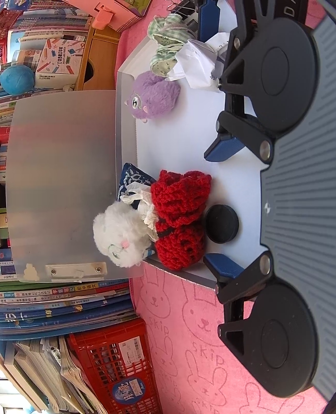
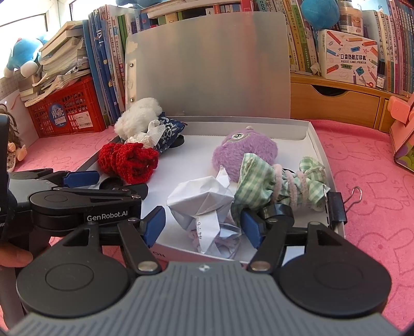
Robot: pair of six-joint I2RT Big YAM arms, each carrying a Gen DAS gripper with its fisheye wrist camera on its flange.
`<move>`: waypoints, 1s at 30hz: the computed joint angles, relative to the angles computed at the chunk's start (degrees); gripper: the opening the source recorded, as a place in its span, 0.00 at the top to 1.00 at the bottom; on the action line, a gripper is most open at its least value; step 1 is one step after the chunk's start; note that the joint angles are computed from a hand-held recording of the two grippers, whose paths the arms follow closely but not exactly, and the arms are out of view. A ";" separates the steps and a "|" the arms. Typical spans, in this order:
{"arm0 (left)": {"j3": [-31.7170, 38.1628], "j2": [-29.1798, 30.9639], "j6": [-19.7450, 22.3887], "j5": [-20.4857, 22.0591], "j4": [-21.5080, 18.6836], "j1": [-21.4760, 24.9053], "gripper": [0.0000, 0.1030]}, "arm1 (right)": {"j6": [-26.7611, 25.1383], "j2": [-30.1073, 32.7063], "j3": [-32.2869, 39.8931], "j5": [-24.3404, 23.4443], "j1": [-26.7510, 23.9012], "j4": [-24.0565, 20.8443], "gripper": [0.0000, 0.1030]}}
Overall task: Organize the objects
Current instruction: 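Open the left tool to release the cap while the right tool releases the paper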
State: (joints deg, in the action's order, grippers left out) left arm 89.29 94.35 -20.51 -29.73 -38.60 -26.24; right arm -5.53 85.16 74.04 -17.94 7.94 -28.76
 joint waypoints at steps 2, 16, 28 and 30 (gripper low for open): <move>0.02 0.03 0.08 0.28 -0.07 -0.04 0.16 | 0.01 -0.04 0.03 0.18 -0.08 -0.08 0.24; 1.06 0.16 -1.32 1.39 -2.91 -0.27 0.10 | -0.45 -0.11 0.81 1.50 -0.63 -2.17 0.14; 0.55 -0.63 -2.35 0.12 -3.20 -0.99 0.06 | -0.10 -1.05 0.26 2.39 -0.82 -1.97 0.06; 0.28 -0.97 -2.55 0.20 -3.02 -1.05 0.06 | 0.18 -1.26 0.08 2.41 -0.89 -1.81 0.04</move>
State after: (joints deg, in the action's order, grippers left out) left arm 89.57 93.38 -23.06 -29.53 -41.61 -27.29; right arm -5.35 83.90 74.12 -15.53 7.05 -30.57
